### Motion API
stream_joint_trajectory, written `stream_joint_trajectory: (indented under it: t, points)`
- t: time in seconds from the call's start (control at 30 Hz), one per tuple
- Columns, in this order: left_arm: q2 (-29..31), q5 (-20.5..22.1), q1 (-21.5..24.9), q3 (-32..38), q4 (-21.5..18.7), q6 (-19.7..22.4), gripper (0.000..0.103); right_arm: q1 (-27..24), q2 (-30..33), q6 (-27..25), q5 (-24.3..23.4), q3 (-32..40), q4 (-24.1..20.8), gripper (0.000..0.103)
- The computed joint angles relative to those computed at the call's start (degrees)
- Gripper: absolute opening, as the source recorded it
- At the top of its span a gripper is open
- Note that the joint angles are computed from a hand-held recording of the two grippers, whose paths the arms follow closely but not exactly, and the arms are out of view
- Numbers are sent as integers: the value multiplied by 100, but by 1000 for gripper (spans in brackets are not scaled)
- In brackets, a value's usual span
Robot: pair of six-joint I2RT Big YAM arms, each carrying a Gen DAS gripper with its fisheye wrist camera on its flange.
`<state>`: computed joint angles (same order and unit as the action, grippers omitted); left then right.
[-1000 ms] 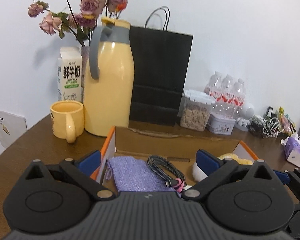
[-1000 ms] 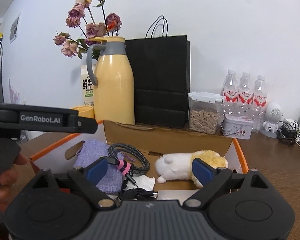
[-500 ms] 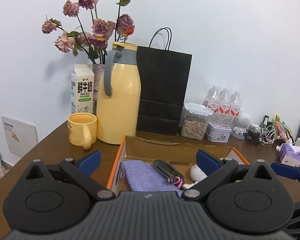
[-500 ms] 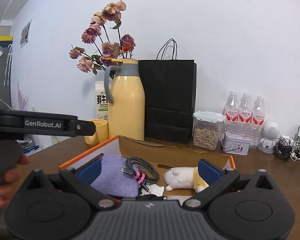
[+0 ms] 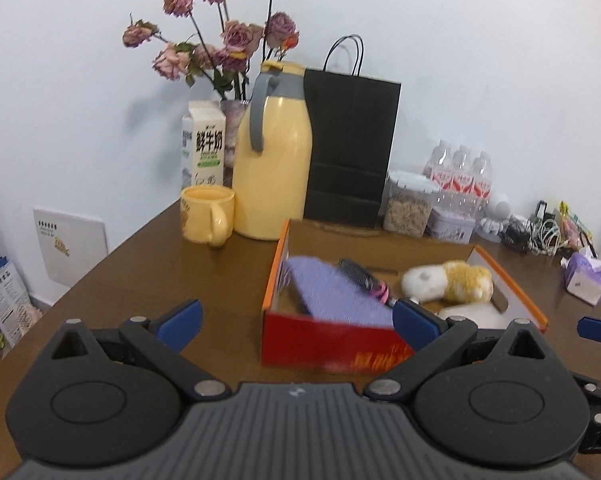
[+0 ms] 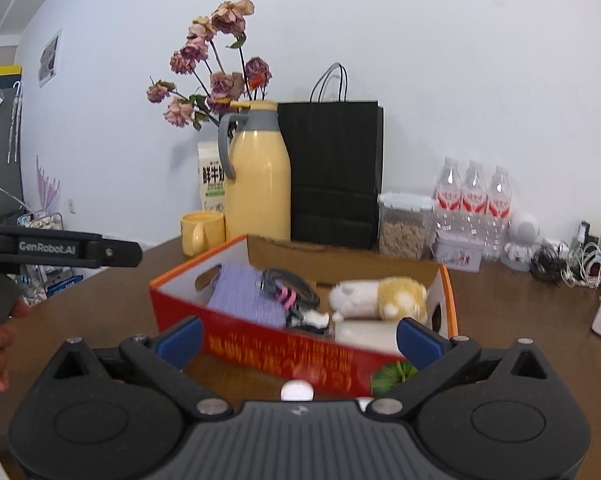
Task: Organize objects
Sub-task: 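Grasp the red-and-green flower ornament with the left tool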
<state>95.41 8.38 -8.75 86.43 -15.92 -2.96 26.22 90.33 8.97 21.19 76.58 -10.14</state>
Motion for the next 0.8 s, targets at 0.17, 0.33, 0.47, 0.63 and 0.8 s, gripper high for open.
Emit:
stream_joint_trajectory:
  t: [0.17,0.33,0.47,0.63,0.8]
  points:
    - [-232,16,41,-407,-26,91,103,93,-210,173,64,-331,-117,103]
    - [-430,104,72,-755,-37,210,103,160,-372,349,91,-608,-197,103]
    - [-541,205,105,-944,-101,246,103,192,-418,469,102,-728,-272,103]
    - [-539,240,63,-1008,-332,430,103,214,-389,563,82,-767,-338,103]
    - [-445,266,-39,-1049,-528,593,103,218,-322,598,56,-731,-419,103]
